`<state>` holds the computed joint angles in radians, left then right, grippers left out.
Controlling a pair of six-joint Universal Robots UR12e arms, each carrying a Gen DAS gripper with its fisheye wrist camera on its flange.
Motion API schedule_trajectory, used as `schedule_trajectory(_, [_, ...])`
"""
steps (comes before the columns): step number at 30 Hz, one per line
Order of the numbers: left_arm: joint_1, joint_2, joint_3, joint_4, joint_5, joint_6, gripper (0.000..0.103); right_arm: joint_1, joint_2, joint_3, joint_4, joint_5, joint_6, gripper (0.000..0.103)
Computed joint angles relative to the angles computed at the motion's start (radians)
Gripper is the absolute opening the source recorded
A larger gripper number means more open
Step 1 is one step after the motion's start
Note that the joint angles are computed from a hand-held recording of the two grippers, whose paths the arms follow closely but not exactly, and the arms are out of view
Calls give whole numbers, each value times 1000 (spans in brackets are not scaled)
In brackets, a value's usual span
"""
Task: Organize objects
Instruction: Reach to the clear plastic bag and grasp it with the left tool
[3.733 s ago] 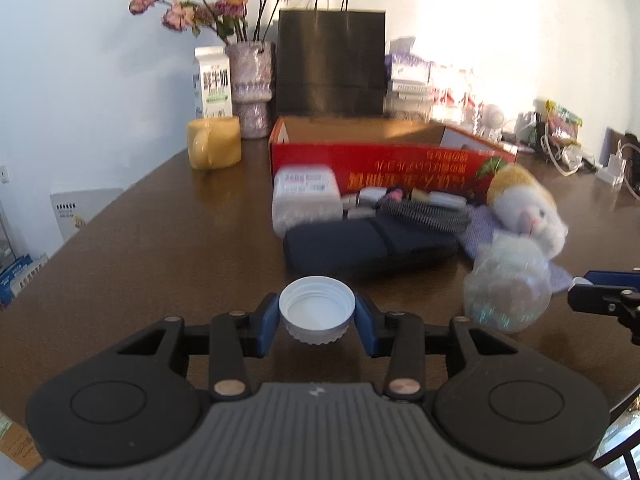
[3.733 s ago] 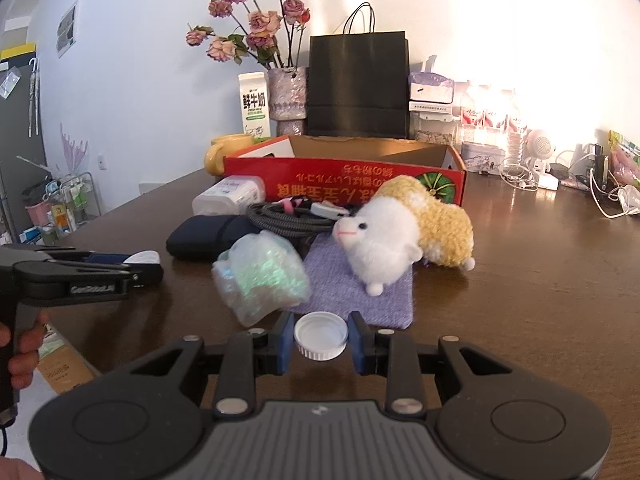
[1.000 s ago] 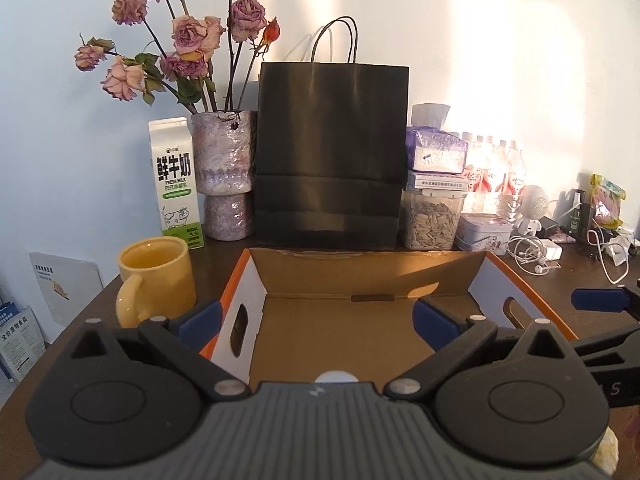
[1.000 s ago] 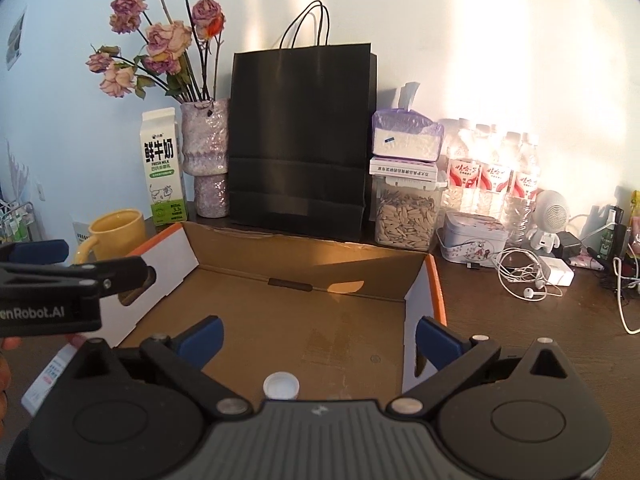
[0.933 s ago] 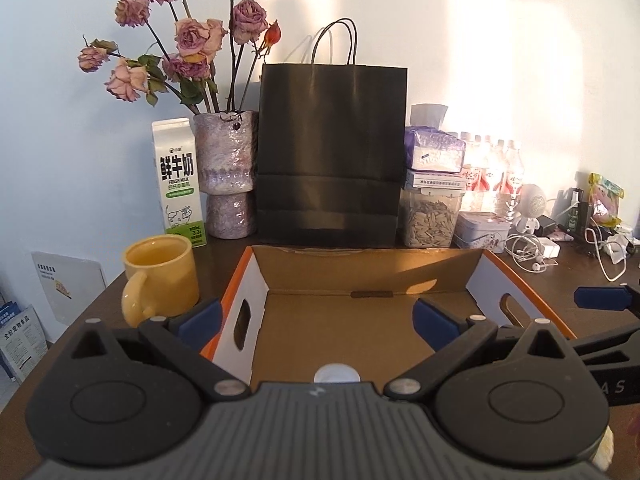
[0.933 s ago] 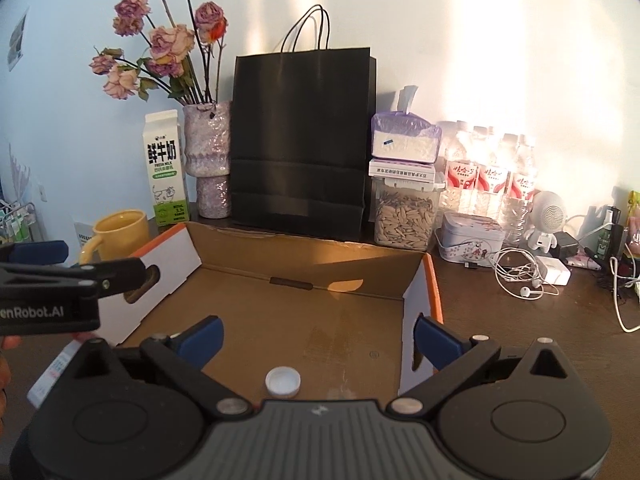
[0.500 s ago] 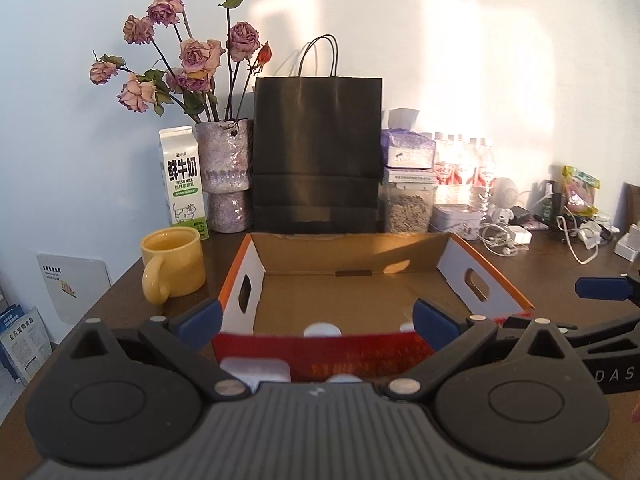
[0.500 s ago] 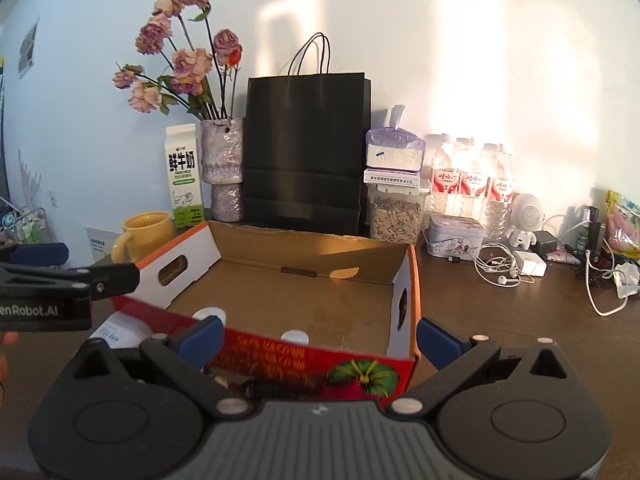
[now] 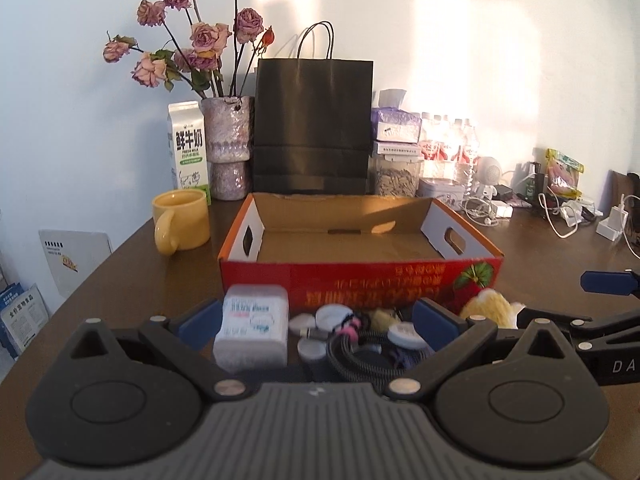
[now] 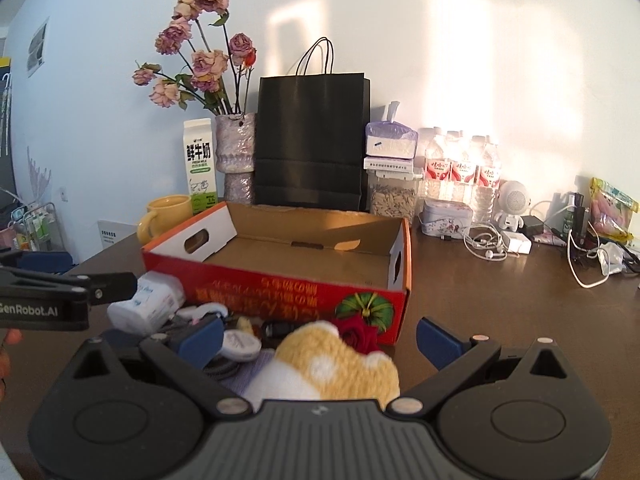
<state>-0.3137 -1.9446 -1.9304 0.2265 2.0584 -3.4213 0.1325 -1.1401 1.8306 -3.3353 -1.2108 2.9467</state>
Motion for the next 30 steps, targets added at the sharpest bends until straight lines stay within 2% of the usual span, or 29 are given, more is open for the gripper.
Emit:
schedule_trajectory(12, [-30, 20, -71, 14, -39, 6, 103, -23, -48, 116, -18, 18, -33, 103])
schedule_trajectory(15, [-33, 12, -76, 38, -70, 20, 103, -30, -53, 134, -23, 17, -38, 103])
schedule_trajectory(21, [-44, -7, -57, 6, -104, 37, 103, -44, -48, 141, -36, 12, -25, 103])
schedule_trajectory(30, [-46, -36, -25, -53, -112, 29, 103, -61, -31, 136, -29, 29, -12, 103])
